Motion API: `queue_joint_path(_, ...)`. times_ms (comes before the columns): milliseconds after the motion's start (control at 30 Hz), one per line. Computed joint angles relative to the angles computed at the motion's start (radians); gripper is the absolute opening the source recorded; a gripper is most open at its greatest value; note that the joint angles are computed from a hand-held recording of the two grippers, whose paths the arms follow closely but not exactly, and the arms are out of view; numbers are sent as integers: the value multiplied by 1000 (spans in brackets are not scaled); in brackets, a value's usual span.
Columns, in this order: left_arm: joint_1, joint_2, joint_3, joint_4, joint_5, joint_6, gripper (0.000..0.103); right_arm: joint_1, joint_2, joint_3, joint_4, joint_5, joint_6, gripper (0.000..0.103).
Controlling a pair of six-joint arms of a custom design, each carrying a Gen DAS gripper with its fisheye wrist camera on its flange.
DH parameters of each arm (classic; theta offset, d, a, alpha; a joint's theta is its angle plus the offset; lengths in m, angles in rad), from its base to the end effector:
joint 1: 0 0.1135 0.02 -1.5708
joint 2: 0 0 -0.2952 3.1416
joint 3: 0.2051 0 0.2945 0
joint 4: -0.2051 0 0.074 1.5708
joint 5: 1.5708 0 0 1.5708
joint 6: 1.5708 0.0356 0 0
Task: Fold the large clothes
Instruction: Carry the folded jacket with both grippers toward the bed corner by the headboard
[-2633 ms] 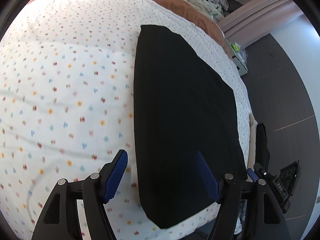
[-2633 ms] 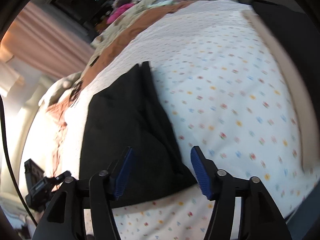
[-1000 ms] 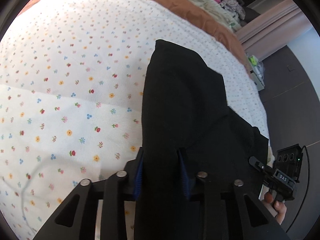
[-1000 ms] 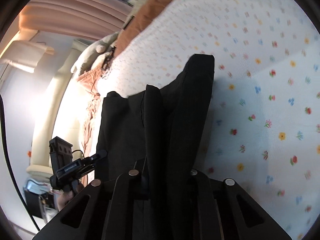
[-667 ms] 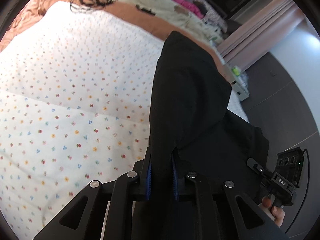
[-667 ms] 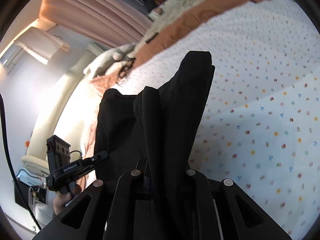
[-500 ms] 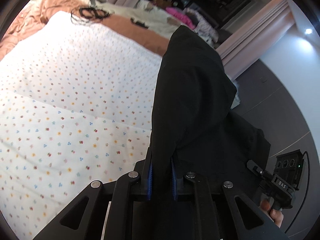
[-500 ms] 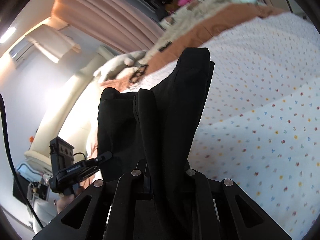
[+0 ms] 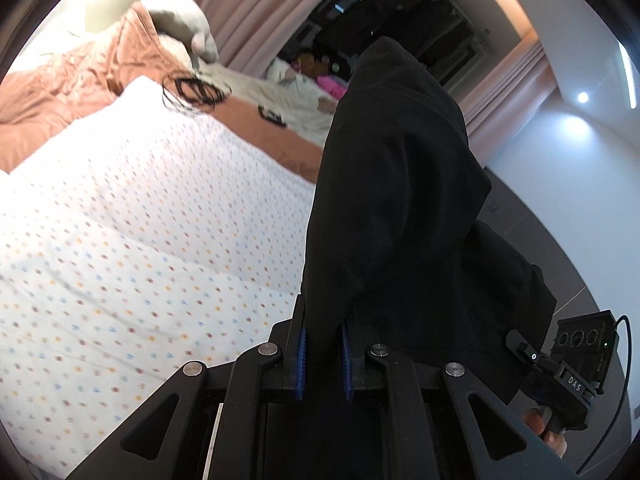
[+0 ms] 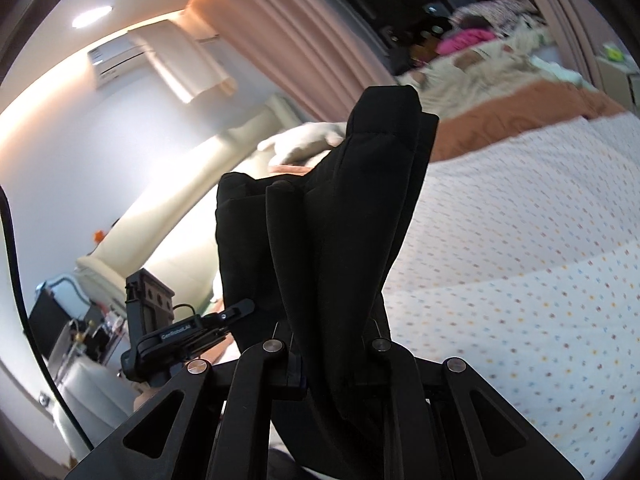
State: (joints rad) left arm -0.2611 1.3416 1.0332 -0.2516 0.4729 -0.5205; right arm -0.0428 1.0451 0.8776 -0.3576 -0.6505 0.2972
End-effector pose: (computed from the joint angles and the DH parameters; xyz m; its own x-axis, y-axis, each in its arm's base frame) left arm 0.3199 -0.1023 0.3145 -0.7449 -0.2592 -0.6147 0.2676 0.7279 -0.6313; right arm 0.2554 0.0106 0.3286 -0.6222 0.2599 -0.7384 -0.3213 0.7754 0.5437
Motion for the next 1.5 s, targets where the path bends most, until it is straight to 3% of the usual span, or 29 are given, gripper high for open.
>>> queue_joint_path(333, 300, -212, -13, -176, 179, 108, 13, 365, -20, 89, 10, 230, 96, 13)
queue_joint_path(633, 666, -217, 43, -352, 400, 305, 13, 668, 139, 201, 94, 408, 155, 13)
queue_joint_path(900, 949, -73, 169, -500, 532, 526, 13, 817, 347, 331, 163, 434, 173, 13)
queue_joint_path(1200, 1171, 153, 362, -632, 597, 713, 13, 943, 622, 571, 166, 430, 163, 13)
queue_joint_path(1500, 1268, 346, 551, -634, 565, 735, 12, 1017, 949, 916, 103, 364, 148, 13)
